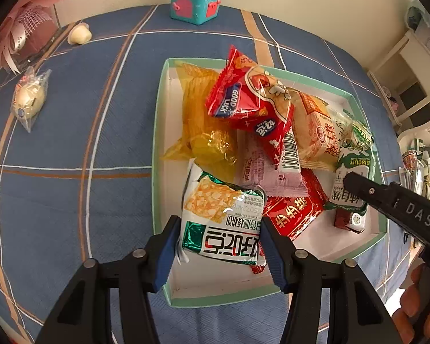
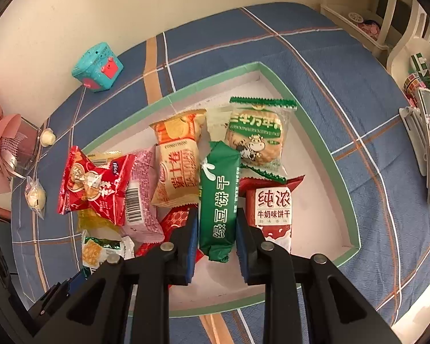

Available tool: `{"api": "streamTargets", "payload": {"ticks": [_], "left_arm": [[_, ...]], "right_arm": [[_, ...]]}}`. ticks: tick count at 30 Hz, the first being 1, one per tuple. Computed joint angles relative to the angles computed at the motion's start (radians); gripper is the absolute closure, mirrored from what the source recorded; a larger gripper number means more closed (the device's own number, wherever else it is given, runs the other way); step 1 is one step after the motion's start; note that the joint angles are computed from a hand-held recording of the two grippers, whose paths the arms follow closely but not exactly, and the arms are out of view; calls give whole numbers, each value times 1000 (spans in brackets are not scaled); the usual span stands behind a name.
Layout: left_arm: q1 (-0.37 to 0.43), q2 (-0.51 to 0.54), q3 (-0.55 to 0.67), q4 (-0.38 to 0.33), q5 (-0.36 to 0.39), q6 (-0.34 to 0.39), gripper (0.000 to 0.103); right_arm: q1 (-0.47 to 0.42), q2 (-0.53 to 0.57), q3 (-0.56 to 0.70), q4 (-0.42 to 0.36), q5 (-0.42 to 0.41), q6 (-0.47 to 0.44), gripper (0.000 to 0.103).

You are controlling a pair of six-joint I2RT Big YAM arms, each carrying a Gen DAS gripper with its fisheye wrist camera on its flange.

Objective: Organize snacks
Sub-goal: 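Carry both packets into the white tray and open both tools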

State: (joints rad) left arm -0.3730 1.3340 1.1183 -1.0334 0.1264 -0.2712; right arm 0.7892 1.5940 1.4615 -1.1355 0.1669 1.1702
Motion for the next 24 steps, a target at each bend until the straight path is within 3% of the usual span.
{"api": "streamTargets", "payload": {"ticks": [6,9,14,24], "left_arm": [[-9,8,2,6,-5,-9,43],[-9,9,-1,9,-1,-9,36],[-8,14,-2,4,-8,-15,34],[4,-31,7,11,-9,-27,34]], "right_arm": [[1,3,-7,-10,-6,16,76],[1,-1,-10,-10,1,24,66],[0,-5,-14,4,7,33,49],[3,-31,-13,-4,83,64,47]]}}
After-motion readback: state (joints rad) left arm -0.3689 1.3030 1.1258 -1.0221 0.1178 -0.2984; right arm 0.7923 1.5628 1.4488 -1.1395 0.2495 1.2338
